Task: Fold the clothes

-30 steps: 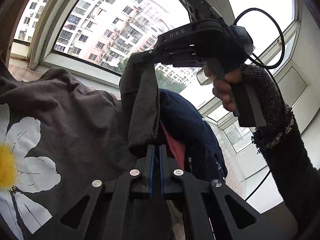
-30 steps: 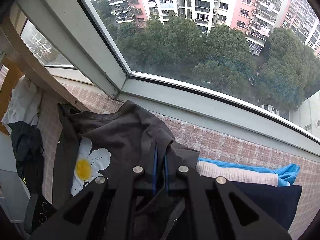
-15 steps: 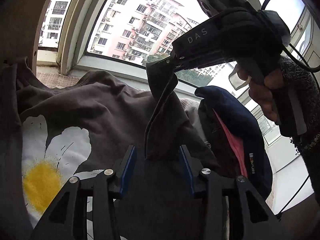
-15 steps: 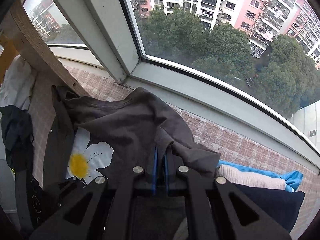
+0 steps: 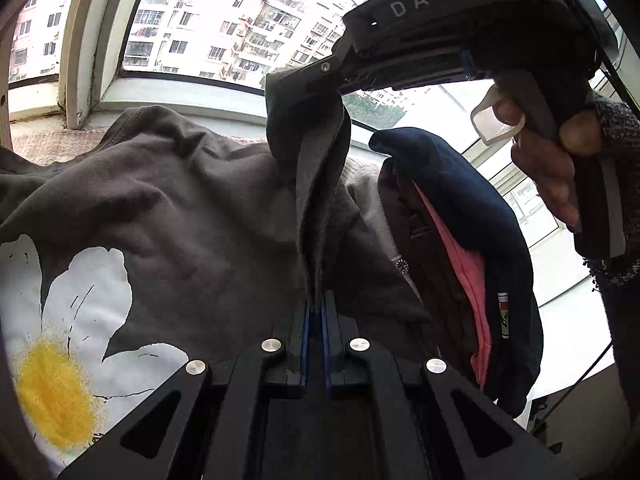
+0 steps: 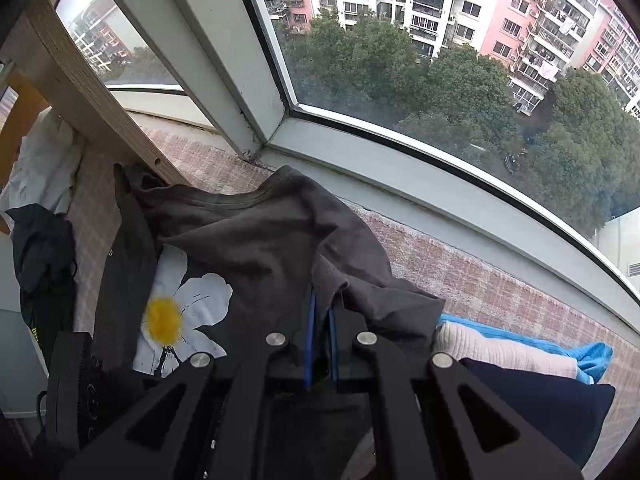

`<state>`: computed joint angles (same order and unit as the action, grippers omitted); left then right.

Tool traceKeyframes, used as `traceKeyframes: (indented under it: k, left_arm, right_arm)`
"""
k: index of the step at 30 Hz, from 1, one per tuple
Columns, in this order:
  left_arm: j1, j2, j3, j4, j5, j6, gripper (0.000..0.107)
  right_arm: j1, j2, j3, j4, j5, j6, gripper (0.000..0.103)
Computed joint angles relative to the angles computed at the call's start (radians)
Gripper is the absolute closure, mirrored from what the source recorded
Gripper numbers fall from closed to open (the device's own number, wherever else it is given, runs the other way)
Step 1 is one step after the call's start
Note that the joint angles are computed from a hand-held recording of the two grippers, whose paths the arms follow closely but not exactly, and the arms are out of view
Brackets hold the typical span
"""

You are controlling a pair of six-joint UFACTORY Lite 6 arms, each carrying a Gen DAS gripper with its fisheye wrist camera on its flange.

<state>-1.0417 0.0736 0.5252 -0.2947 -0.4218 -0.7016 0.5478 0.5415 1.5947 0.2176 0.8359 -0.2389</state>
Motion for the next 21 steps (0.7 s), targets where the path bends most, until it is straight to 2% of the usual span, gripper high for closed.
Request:
traceKeyframes:
  k: [6,8,9,10,14,21]
  left_arm:
    - [-0.056,0.078,-0.026,-0.013,-0.047,-0.073,0.103]
    - [-0.059,0.080,-0.057,-0.004,-0.079,-0.119,0.103]
    - [-0.063,0.069,-0.078,-0.013,-0.093,-0.128,0.103]
    - [-0.070,0.057,-0.098,-0.020,-0.101,-0.136,0.103]
    - [-0.091,0.029,-0.164,-0.010,-0.140,-0.178,0.103]
    - [-0.067,0.055,-0.152,0.027,-0.134,-0.177,0.103]
  right_arm:
    - [-0.030,0.021,0.006,0.115,0.059,-0.067,0.089]
    - [-0.057,-0.037,-0.026,0.103,0.044,-0.076,0.077]
    - [-0.072,-0.064,-0.039,0.082,0.043,-0.073,0.063]
    - [-0.085,-0.087,-0.051,0.053,0.040,-0.063,0.055]
    - [-0.108,-0.073,-0.056,-0.109,0.062,0.049,0.055]
    - [-0.060,0.050,-0.013,-0.175,0.095,0.101,0.055]
